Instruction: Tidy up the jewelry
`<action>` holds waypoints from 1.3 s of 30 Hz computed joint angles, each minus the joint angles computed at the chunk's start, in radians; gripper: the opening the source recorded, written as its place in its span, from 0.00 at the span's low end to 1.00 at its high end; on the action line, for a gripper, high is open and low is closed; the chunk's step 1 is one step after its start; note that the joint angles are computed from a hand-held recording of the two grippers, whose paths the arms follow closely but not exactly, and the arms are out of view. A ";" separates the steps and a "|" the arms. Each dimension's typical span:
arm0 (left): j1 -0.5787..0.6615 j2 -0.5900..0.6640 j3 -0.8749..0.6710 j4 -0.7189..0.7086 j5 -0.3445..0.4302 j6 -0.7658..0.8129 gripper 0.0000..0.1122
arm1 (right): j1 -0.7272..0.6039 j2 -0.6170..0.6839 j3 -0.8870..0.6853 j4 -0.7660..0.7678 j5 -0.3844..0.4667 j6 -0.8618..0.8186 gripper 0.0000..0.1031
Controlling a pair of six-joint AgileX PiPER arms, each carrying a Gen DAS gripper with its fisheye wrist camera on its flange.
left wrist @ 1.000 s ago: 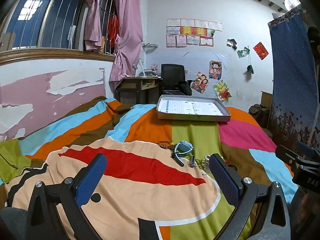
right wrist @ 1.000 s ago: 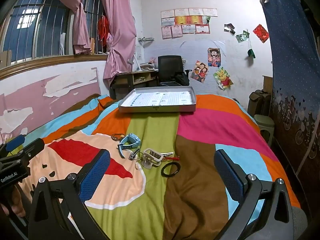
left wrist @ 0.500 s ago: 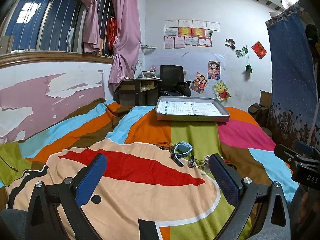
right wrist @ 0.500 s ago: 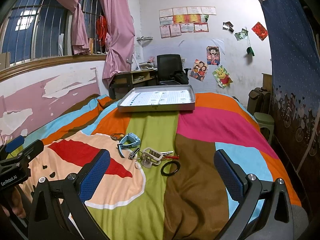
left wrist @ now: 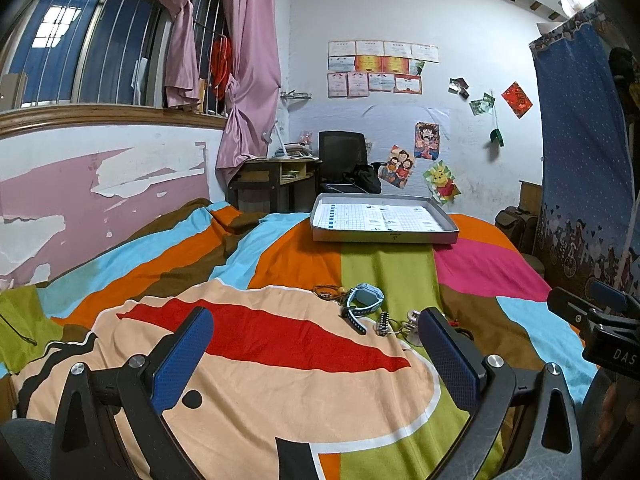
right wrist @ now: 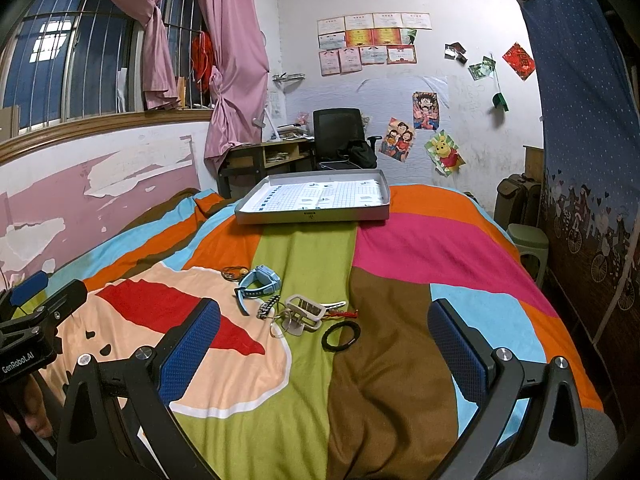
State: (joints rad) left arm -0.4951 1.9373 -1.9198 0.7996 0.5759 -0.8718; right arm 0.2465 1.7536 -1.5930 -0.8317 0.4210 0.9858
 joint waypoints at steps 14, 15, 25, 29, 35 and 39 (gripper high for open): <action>-0.002 -0.004 0.003 0.005 0.000 -0.001 0.92 | 0.000 0.000 -0.001 0.005 0.001 -0.003 0.99; -0.002 -0.005 0.003 0.005 0.000 -0.001 0.92 | 0.000 -0.001 -0.001 0.005 0.001 -0.003 0.99; -0.003 -0.005 0.006 0.012 -0.001 -0.006 0.92 | -0.001 0.001 0.000 0.006 -0.001 -0.002 0.99; -0.004 -0.005 0.006 0.012 -0.001 -0.006 0.92 | -0.002 0.001 0.000 0.004 -0.002 -0.001 0.99; -0.006 -0.006 0.008 0.017 0.001 -0.009 0.92 | -0.002 0.003 0.000 0.004 -0.004 0.000 0.99; -0.005 -0.005 0.009 0.020 -0.002 -0.012 0.92 | -0.002 0.003 0.000 0.003 -0.004 0.002 0.99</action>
State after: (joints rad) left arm -0.5000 1.9318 -1.9106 0.8197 0.5739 -0.8835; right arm 0.2441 1.7570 -1.5930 -0.8285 0.4168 0.9878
